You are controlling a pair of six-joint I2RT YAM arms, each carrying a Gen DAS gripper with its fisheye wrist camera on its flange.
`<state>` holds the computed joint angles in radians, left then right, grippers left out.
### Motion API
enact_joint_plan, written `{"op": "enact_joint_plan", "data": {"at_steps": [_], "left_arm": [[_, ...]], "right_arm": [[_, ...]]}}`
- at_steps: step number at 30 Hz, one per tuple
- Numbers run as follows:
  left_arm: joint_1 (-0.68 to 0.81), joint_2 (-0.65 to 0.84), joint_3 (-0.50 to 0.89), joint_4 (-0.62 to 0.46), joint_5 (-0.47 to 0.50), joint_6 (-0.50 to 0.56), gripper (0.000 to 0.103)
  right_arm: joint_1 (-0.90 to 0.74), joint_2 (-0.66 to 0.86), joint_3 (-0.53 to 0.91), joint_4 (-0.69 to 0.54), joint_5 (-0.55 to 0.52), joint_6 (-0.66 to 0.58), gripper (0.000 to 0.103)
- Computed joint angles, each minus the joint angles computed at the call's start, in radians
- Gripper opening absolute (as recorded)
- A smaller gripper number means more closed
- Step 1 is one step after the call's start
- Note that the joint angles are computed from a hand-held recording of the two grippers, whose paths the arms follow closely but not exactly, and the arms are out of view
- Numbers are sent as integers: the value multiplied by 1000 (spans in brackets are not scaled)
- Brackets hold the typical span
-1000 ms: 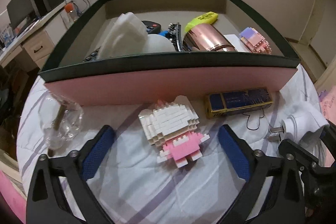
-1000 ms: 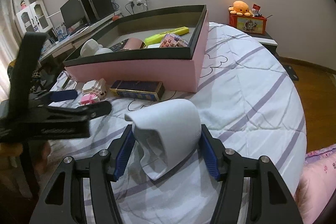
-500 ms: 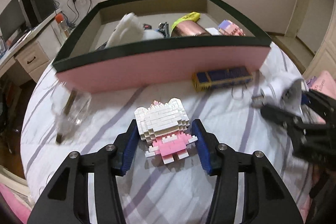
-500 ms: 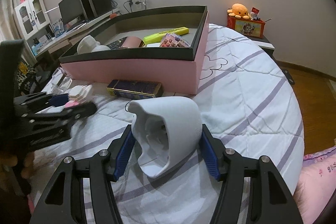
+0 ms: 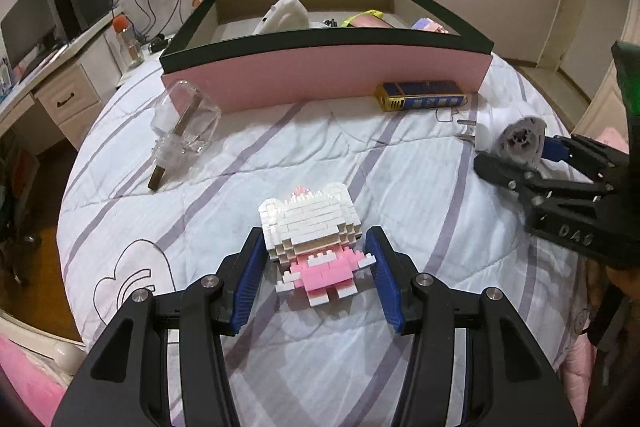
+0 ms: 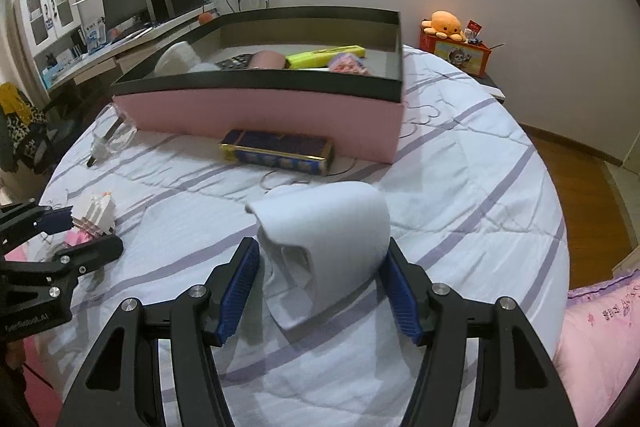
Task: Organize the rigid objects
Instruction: 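Lift and carry the hair dryer and block toy over the pink box with both tools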
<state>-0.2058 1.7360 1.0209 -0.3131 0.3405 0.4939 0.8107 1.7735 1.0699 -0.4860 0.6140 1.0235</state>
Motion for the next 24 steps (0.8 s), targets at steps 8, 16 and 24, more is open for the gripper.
{"op": "enact_joint_plan", "data": {"at_steps": [8,16,24], "left_arm": [[-20,25,-4,63,-3,-40,64],[0,20,5,65,24,-50,44],[65,-95,-26,67,119,-64,44]], "right_arm": [[-24,27,34,-21,-12,-17,77],[-26,1,8,8,6,-18,60],[40,-47,58,-65,100,-1,61]]}}
